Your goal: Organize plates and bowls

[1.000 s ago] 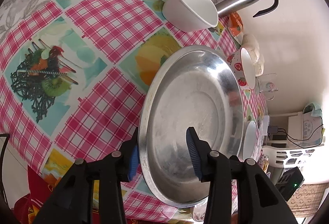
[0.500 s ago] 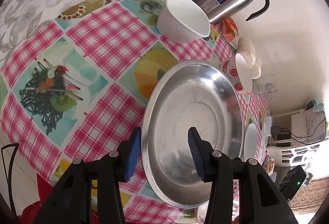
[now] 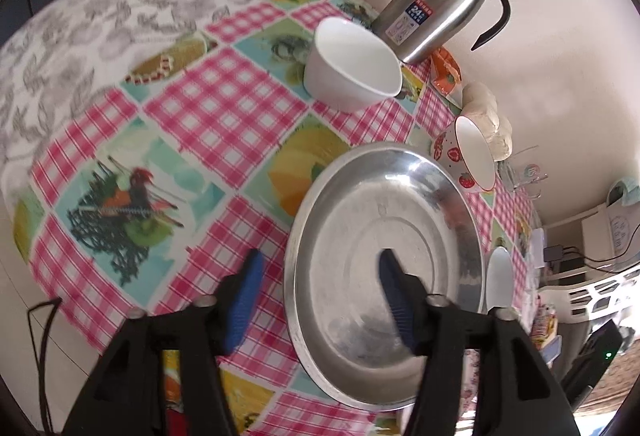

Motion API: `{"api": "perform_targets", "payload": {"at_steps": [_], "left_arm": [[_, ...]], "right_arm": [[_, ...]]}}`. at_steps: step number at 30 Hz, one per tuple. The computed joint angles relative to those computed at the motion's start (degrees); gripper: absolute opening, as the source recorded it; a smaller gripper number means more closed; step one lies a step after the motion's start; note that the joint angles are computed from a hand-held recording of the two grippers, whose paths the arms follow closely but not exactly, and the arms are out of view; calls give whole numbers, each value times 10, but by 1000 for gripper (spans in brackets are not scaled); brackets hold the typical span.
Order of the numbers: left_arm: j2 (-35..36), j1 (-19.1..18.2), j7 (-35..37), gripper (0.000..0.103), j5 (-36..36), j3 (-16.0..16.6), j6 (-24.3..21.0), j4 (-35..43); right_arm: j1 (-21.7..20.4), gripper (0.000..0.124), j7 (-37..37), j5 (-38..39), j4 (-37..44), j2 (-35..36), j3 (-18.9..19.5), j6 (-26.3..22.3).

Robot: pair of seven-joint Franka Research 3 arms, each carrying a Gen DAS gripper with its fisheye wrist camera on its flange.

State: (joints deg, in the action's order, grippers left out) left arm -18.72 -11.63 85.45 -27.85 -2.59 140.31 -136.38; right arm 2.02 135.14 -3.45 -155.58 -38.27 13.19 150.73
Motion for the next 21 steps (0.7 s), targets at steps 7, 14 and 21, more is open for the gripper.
{"api": "perform_targets", "payload": {"at_steps": [7,14,21], "left_arm": [[-1,0,-7,86,68,-20,15,2],[-15,-14,-10,95,115,-31,55,-16],[-36,-44,0,96,103,-18,87,-33]], "right_arm": [[-8,70,5,-23,6,1,17,-1],[-9,89,4,-41,6,-1,19,-10],[-18,103,16,-59,-3,-26,24,-19]]}}
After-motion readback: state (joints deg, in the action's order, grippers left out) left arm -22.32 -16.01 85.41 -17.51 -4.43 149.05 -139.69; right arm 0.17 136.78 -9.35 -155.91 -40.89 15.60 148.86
